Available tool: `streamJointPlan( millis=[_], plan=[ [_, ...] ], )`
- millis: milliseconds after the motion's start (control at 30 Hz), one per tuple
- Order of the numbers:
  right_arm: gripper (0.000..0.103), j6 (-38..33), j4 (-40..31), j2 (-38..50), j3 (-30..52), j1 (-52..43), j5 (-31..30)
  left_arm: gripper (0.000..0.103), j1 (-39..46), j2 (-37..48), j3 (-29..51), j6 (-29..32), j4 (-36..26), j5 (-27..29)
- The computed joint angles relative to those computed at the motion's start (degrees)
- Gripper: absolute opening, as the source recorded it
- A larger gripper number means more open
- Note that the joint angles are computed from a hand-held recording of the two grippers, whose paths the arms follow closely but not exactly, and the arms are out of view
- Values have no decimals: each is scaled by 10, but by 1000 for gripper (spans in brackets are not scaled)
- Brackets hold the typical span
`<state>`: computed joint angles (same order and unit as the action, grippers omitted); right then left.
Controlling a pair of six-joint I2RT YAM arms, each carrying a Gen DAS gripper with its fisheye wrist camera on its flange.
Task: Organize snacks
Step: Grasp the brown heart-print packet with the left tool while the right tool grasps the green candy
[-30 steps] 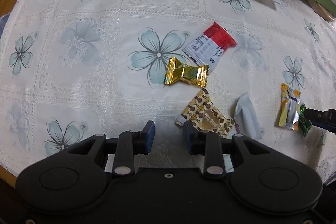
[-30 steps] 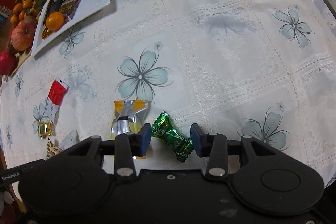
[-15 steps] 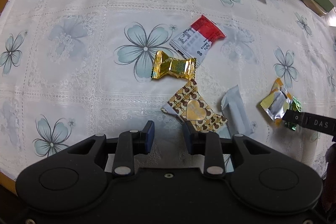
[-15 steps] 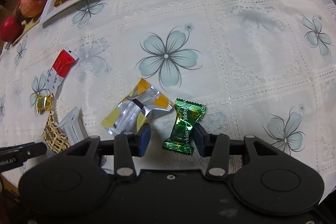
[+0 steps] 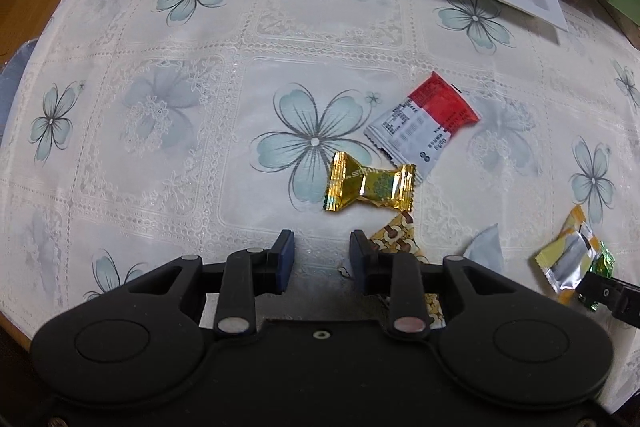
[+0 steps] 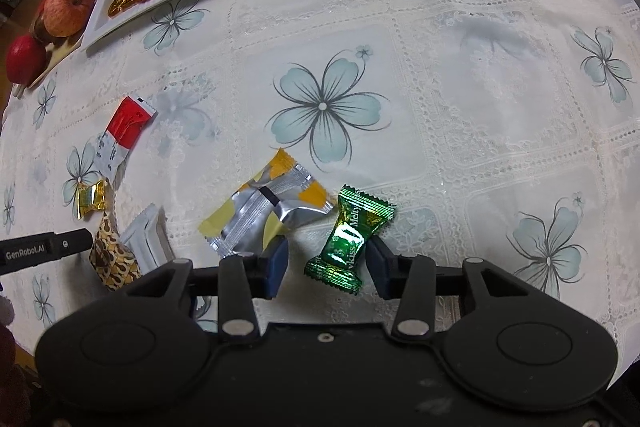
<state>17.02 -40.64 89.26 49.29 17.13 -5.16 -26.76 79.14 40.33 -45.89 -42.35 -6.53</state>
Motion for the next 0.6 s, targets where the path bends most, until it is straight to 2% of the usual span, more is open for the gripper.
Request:
streamJointPlan(
  millis=[67, 133, 300, 400, 600],
  plan=[
    [46, 4, 2, -1, 0, -1, 5, 40, 7, -12, -5, -11, 0, 12],
    [46, 9, 7, -3, -2, 0, 14, 40, 18, -36, -17, -17, 6, 48],
    [37, 5, 22, -6, -11, 21, 49, 40, 31, -93, -51, -37, 35, 121],
    [36, 6, 27, -3, -14, 35, 59, 40, 16, -108, -58, -69, 49, 114],
    [36, 8, 33, -8, -21, 59, 85, 44, -18, -87, -49, -90, 58, 89]
  ],
)
